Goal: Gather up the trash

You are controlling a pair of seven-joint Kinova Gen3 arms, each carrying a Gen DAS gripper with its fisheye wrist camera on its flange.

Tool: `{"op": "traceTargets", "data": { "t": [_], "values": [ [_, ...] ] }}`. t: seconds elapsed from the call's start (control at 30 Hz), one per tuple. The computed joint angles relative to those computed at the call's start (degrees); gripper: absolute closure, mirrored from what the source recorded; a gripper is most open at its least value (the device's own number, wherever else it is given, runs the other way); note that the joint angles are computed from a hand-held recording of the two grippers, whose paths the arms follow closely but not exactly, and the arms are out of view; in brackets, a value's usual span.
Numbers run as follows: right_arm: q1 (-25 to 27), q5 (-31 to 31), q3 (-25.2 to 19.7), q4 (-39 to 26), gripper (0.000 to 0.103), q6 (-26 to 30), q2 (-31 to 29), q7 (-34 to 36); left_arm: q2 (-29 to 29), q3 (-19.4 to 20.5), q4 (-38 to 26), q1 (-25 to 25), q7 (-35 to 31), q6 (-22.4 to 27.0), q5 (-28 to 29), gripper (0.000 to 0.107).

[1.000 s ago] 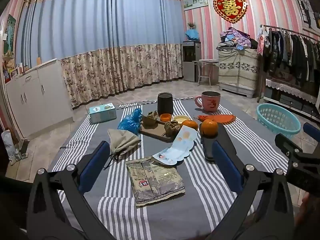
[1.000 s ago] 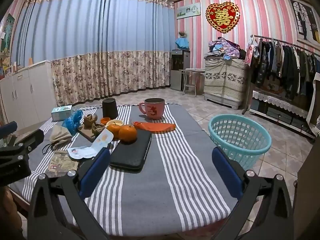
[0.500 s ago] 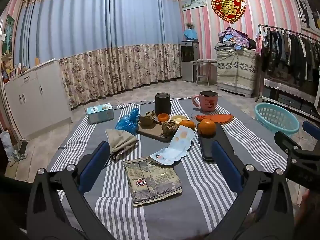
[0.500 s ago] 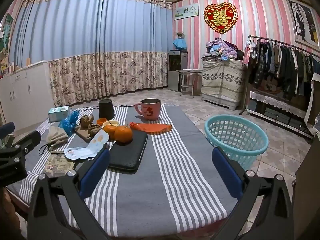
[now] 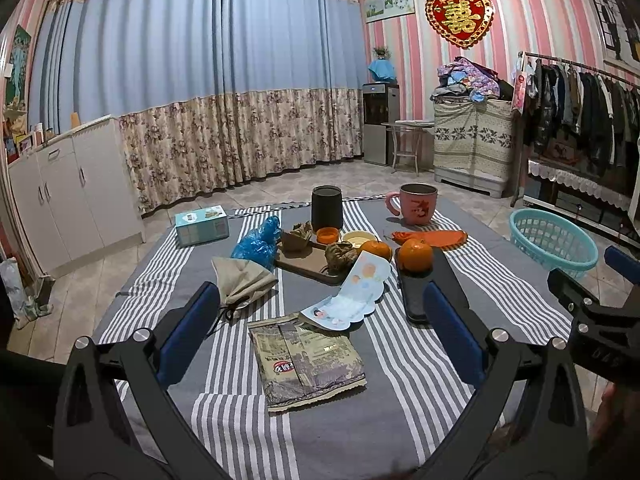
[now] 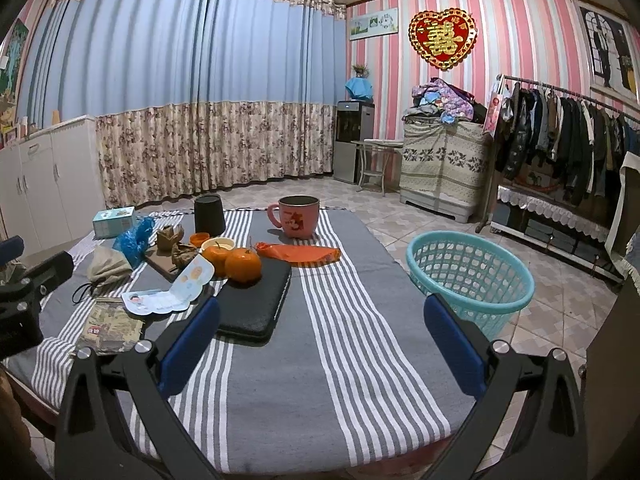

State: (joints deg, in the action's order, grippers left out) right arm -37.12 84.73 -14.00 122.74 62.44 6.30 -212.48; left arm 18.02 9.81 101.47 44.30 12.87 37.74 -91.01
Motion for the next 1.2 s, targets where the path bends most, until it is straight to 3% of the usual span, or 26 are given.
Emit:
{"op": "traceTargets", "data": {
  "t": [0.33,1.2],
  "values": [
    [-0.19,0.07,-0.12,0.79,0.004,0.93,0.04,-0.67,-0.33,-0.03,-0.05,-1.54,-1.15,-2.25,0.56,0.009],
    [-0.32,-0.85,0.03,0.63,0.004,1.88,0.30,-0.35,0.27,-1.00,-0.90,-0.39,-2.51,-1.82,1.42,0.009]
  ]
}}
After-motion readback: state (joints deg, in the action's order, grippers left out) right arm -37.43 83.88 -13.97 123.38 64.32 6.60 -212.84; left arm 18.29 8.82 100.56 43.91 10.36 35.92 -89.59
